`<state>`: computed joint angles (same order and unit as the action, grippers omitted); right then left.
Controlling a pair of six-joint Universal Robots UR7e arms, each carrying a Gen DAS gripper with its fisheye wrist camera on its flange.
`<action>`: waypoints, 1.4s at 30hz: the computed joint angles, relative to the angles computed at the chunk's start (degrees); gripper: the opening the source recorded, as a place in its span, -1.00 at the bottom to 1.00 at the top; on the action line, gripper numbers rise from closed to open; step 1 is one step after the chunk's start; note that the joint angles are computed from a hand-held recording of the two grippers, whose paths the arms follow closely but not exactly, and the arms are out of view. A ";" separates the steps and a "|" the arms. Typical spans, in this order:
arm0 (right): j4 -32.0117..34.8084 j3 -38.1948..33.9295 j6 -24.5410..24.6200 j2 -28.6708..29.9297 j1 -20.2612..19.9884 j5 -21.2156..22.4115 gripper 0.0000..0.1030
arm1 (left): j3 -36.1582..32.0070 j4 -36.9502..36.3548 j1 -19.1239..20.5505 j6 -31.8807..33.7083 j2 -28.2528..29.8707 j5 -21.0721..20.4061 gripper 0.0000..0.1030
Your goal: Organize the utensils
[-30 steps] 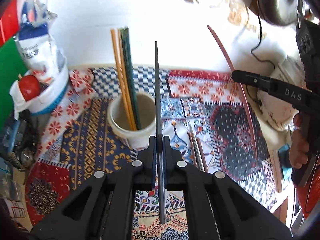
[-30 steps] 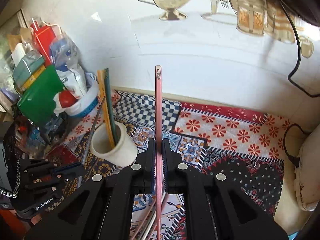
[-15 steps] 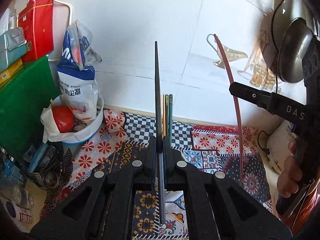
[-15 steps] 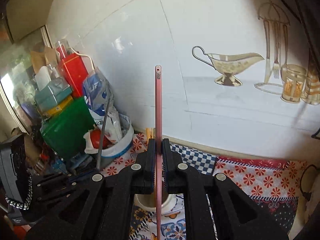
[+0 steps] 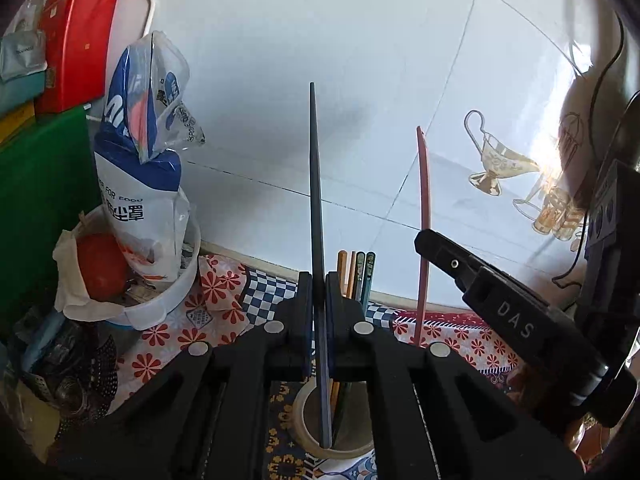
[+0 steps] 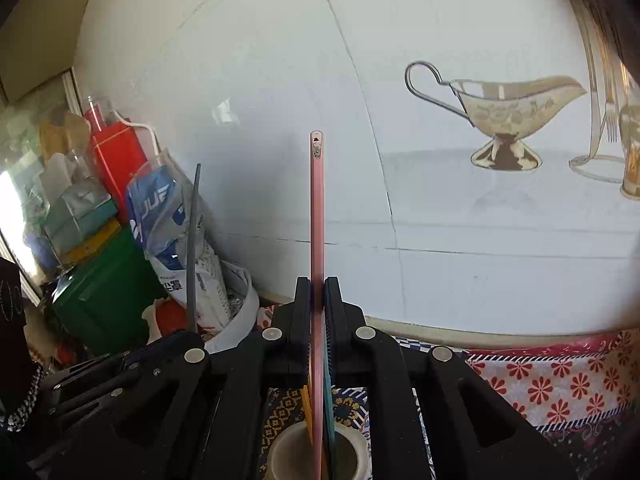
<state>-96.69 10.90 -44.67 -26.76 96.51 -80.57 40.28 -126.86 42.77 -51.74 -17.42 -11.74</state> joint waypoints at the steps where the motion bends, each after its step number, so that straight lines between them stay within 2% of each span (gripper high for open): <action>1: -1.00 0.89 0.37 -0.12 -0.18 -0.23 -0.89 | 0.29 -2.59 0.31 1.61 0.25 -0.24 -0.93; 5: 0.09 -1.50 1.07 1.90 -0.82 -1.37 -0.89 | 0.80 -11.67 1.69 7.10 1.54 -2.18 -0.93; 11: -3.05 4.34 -0.19 -0.33 -1.36 -2.83 -0.89 | 1.12 -11.37 3.08 6.21 2.42 -4.80 -0.93; 17: -1.76 7.23 -3.62 -2.23 -1.71 -5.05 -0.89 | 2.45 -4.09 3.15 1.65 1.92 -7.25 -0.93; 25: 10.07 -1.68 -7.86 0.78 -1.19 -10.54 -0.89 | 2.22 11.30 2.69 -8.60 0.57 -11.25 -0.93; 28: 11.24 -0.35 -9.10 -0.30 -0.87 -12.24 -0.89 | 3.56 16.09 2.41 -12.72 -0.91 -12.57 -0.93; 32: 14.42 -2.69 -10.56 -0.08 -0.61 -14.02 -0.89 | 5.39 21.77 1.51 -17.44 -3.03 -13.20 -0.93; 42: 9.19 9.88 -13.30 -9.43 -0.76 -16.37 -0.86 | 4.25 35.88 -1.78 -27.22 -4.19 -13.12 -0.86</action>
<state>-87.51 20.77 -57.98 -36.19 95.76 -96.94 44.54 -90.99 40.99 -78.96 -21.62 -24.85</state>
